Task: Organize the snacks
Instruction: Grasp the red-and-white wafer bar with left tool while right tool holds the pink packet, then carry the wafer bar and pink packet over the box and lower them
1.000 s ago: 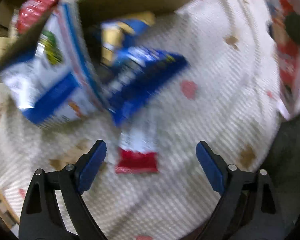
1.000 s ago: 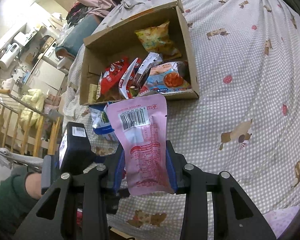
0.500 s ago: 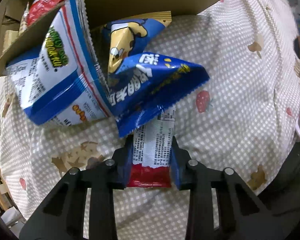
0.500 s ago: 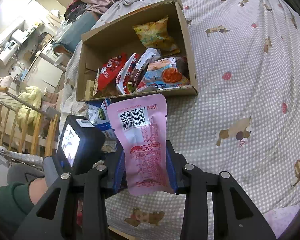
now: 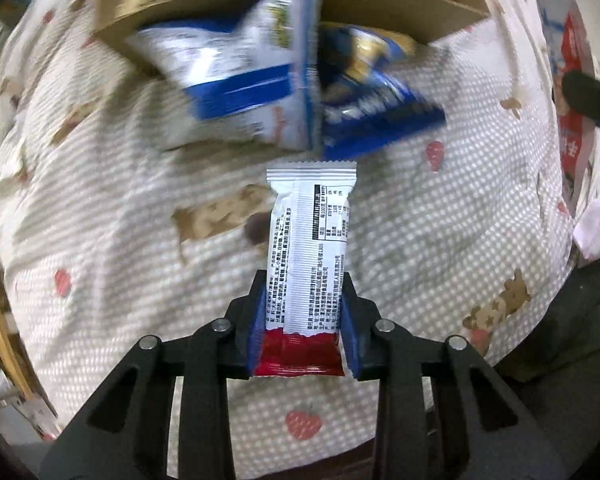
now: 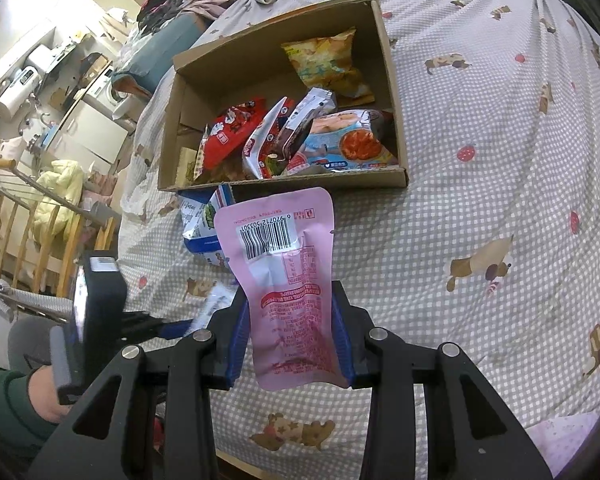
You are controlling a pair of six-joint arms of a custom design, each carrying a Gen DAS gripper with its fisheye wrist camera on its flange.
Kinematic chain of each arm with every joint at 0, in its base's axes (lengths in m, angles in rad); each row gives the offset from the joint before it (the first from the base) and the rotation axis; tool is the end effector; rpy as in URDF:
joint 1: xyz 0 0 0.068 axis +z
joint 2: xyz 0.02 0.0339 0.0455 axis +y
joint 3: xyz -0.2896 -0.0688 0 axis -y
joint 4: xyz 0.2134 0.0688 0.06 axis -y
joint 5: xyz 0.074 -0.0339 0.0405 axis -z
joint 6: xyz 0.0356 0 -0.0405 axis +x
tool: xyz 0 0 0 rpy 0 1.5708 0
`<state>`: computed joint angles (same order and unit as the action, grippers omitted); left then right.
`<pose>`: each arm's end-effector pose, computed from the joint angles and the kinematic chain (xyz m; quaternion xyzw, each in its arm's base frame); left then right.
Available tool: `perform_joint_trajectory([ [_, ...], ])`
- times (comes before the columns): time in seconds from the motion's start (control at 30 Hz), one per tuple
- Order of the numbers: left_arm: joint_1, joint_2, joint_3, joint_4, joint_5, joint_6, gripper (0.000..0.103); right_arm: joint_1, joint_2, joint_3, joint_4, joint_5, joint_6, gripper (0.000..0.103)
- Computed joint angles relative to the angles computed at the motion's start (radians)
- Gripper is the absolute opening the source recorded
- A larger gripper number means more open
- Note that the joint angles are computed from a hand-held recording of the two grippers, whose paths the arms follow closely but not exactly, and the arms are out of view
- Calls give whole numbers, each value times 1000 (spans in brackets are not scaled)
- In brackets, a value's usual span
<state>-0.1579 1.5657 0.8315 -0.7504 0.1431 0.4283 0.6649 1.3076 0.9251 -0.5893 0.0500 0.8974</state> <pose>0.2229 -0.0406 0.1958 0.2909 0.9531 -0.0650 0.0522 0.1796 0.1385 0.2787 0.1181 0.9479 0.1907 0.2263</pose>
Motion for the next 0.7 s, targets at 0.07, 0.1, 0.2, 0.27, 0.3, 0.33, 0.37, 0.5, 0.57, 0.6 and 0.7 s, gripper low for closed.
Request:
perform_joint_trajectory([
  [0.07,112,0,13,-31,29,85,28,7,6,3,2,6,4,39],
  [0.1,162,0,22,-44,38,126,28,8,7,3,2,7,4,39],
  [0.2,270,-47,51,-113,64,209,28,15,14,6,4,10,10,39],
  [0.27,307,-78,76,-139,72,236,28,12,13,-2,20,-6,17,39],
  [0.3,338,-96,88,-146,80,260,28,14,14,-2,27,-8,23,39],
  [0.33,355,-115,94,-148,89,271,28,18,15,1,29,-5,26,39],
  [0.37,376,-127,117,-158,99,279,28,23,17,6,31,-1,28,39],
  [0.5,390,-140,212,-186,151,228,28,40,27,28,50,17,18,39],
  [0.57,389,-133,269,-190,177,194,28,40,33,34,62,19,12,39],
  [0.6,360,-103,322,-192,179,151,28,40,36,37,66,22,9,39],
  [0.7,324,-6,471,-196,197,77,28,36,41,44,84,32,-7,39],
])
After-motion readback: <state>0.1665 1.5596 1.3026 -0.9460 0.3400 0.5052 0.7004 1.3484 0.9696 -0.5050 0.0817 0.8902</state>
